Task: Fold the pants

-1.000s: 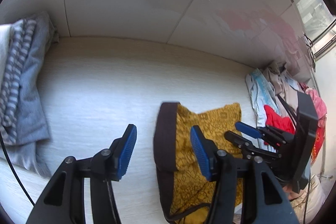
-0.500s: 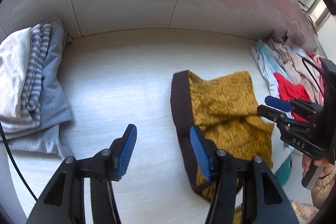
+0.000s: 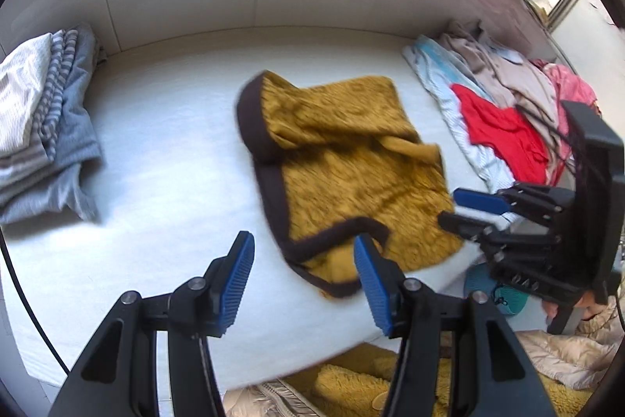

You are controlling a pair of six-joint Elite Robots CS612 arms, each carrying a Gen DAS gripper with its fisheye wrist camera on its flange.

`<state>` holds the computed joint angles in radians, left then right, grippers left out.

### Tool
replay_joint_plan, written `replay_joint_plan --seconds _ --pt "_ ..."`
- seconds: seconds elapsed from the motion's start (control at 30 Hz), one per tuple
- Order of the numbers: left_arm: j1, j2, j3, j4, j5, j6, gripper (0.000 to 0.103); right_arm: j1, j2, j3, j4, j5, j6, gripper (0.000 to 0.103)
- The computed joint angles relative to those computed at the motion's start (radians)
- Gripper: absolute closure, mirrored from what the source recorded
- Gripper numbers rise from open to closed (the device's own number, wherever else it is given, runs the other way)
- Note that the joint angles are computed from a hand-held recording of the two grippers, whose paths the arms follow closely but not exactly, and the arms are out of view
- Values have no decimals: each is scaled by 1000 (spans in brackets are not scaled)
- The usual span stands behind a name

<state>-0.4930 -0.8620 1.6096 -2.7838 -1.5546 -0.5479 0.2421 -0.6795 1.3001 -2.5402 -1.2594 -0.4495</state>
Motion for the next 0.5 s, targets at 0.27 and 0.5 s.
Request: replay_joint_plan --seconds 0.27,0.5 --pt "-44 18 -12 -5 -10 10 47 -19 -34 77 7 17 -88 70" --pt "-58 57 -57 70 60 -17 73 -17 -21 73 14 6 -85 70"
